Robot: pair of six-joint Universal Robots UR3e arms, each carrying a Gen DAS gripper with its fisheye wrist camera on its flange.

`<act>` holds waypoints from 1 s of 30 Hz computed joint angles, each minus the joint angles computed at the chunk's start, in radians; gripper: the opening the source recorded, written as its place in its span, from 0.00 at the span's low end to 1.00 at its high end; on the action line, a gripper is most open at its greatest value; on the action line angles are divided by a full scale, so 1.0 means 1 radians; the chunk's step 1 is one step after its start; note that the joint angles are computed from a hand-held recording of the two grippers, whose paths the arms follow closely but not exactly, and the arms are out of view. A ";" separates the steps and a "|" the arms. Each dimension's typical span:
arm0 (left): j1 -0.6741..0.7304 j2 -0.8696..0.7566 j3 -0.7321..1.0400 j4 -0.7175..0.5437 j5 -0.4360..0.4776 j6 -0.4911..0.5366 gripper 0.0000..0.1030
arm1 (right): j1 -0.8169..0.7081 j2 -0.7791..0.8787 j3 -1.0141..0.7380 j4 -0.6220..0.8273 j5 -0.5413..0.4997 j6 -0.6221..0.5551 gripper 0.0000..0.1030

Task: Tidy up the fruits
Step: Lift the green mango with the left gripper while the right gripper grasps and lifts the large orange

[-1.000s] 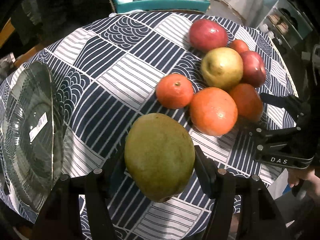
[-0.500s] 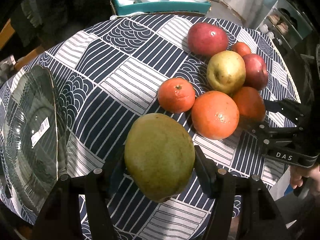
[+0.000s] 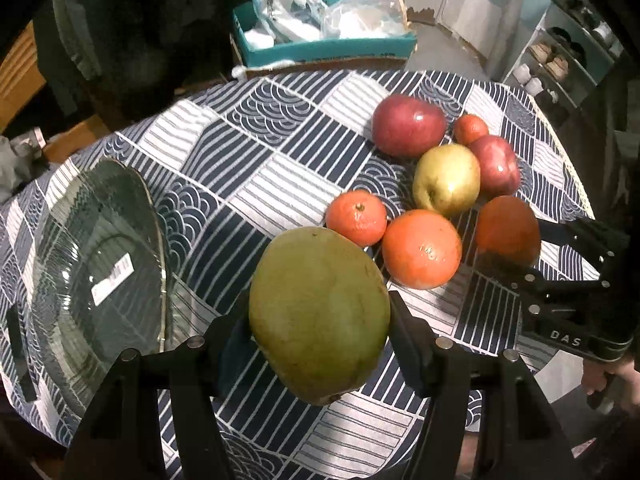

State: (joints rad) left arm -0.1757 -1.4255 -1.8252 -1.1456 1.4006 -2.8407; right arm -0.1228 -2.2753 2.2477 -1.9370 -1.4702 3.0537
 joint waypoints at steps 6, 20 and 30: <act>0.016 0.042 0.013 -0.010 -0.010 0.012 0.64 | 0.015 -0.042 -0.061 0.023 -0.023 0.030 0.65; 0.074 0.129 0.073 -0.049 -0.064 0.033 0.64 | 0.127 0.002 -0.213 -0.060 -0.120 0.131 0.65; 0.161 0.205 0.115 -0.112 -0.151 0.086 0.64 | 0.192 0.039 -0.302 -0.099 -0.131 0.177 0.65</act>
